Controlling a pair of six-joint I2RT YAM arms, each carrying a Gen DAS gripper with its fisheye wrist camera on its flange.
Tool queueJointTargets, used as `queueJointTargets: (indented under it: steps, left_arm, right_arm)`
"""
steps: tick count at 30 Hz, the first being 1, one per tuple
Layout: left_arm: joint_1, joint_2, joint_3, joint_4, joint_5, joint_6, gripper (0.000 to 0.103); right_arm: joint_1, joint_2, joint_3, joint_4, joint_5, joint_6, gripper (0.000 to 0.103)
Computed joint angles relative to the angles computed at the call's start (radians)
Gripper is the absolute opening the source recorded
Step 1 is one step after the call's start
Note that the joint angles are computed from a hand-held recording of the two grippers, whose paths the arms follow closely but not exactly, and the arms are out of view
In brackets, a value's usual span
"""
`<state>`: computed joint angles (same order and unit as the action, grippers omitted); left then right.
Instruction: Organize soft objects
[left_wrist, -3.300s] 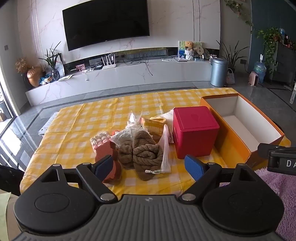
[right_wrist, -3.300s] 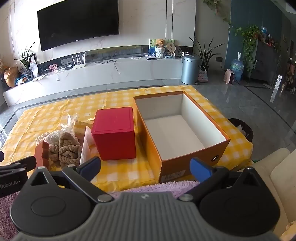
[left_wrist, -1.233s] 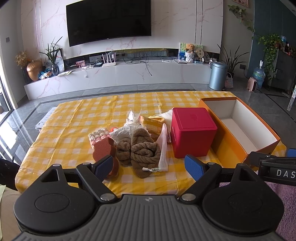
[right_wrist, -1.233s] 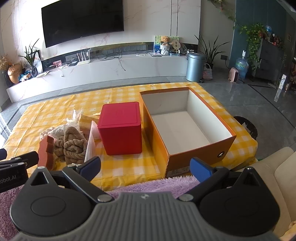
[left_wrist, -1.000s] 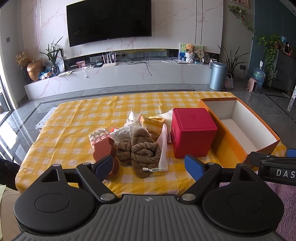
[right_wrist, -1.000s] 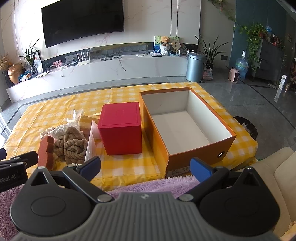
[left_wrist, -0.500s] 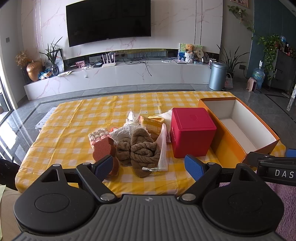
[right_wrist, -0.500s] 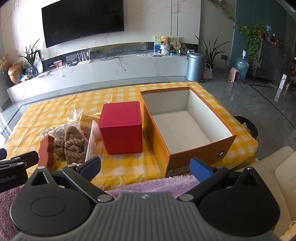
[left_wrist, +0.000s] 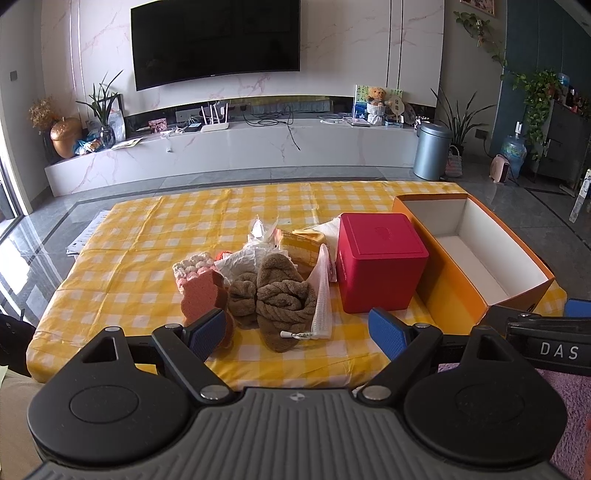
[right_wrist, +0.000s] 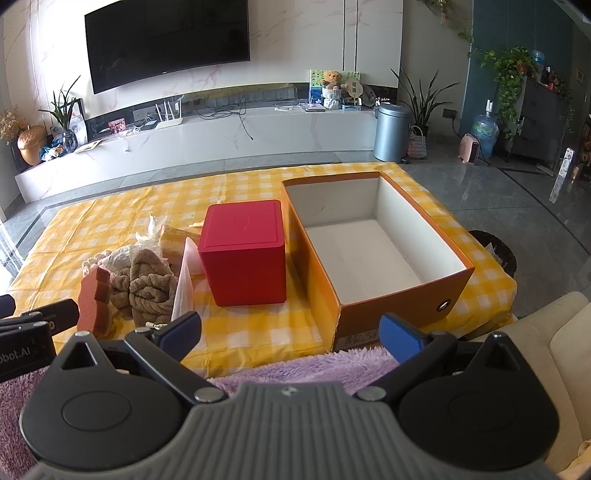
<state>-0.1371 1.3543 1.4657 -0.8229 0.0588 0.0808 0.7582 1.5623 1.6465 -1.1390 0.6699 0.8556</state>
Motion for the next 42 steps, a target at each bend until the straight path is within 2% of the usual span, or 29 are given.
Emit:
queueJointTargets:
  steps: [6,10,13,17,19,24,34,37,42]
  left_arm:
    - [0.011,-0.006,-0.032,0.025,0.055,-0.022,0.102]
    - [0.02,-0.05,-0.159,0.158,0.078,-0.049,0.102]
    - [0.021,-0.074,-0.272,0.265,0.09,-0.059,0.102]
    - [0.022,-0.059,-0.356,0.319,0.129,-0.057,0.102]
    - [0.007,-0.063,-0.409,0.37,0.126,-0.043,0.102]
    - [-0.037,-0.049,-0.466,0.413,0.126,0.016,0.102]
    - [-0.08,0.11,-0.405,0.338,0.099,0.083,0.097]
    - [-0.091,0.177,-0.38,0.335,0.058,0.087,0.096]
    - [-0.091,0.232,-0.366,0.452,-0.023,0.065,0.096]
  right_arm:
    - [-0.01,-0.001,-0.04,0.043,-0.007,-0.003,0.101]
    - [-0.022,-0.025,-0.105,0.126,-0.002,-0.035,0.101]
    - [-0.022,-0.026,-0.143,0.179,0.048,-0.068,0.101]
    - [-0.035,-0.034,-0.207,0.285,0.1,-0.118,0.101]
    - [-0.052,-0.03,-0.224,0.325,0.093,-0.142,0.101]
    - [-0.096,0.004,-0.231,0.404,0.044,-0.201,0.101]
    - [-0.173,0.078,-0.223,0.495,-0.031,-0.249,0.101]
    - [-0.193,0.101,-0.219,0.525,-0.057,-0.265,0.101]
    - [-0.216,0.166,-0.173,0.556,-0.087,-0.32,0.101]
